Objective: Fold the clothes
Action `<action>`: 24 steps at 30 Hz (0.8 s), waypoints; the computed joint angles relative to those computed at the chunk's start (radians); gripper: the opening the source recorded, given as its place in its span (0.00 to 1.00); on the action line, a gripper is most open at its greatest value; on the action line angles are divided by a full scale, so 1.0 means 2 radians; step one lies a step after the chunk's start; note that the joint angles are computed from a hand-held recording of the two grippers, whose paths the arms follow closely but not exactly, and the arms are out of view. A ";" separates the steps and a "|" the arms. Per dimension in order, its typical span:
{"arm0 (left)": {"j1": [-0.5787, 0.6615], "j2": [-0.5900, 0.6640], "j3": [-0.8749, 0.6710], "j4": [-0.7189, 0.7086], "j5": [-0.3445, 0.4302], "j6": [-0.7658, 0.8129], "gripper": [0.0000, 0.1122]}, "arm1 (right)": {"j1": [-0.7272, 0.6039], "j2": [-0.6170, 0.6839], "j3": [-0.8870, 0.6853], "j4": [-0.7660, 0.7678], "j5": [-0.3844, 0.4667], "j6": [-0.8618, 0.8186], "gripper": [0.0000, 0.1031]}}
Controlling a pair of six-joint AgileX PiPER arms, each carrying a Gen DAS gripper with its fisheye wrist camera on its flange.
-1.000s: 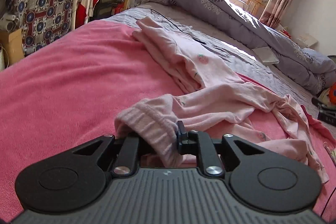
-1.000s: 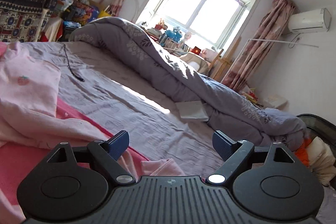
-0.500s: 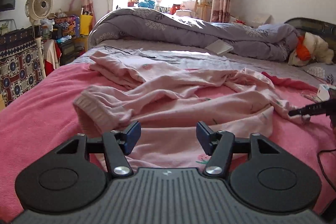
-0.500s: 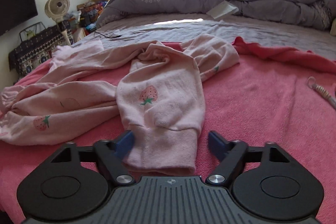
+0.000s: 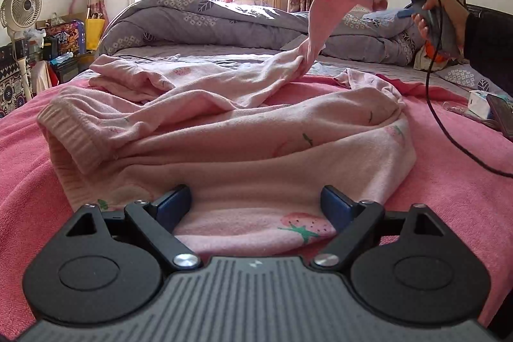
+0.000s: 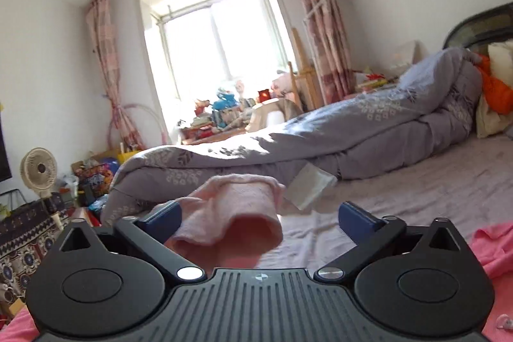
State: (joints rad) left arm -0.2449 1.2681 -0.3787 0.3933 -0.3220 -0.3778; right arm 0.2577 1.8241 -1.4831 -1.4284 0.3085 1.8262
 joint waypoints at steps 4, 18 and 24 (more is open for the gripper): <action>0.007 0.004 -0.004 0.027 -0.004 -0.023 0.79 | -0.019 0.022 0.048 0.120 0.034 -0.113 0.93; 0.023 0.004 -0.008 0.094 -0.015 -0.088 0.80 | -0.063 -0.046 0.135 0.092 -0.069 0.006 0.08; 0.017 0.005 -0.009 0.075 -0.009 -0.071 0.80 | -0.091 -0.230 0.252 0.068 -0.054 -0.069 0.09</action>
State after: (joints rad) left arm -0.2111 1.2773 -0.3976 0.5430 -0.3410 -0.5198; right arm 0.0756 1.3637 -0.9782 -1.2920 0.1996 1.6880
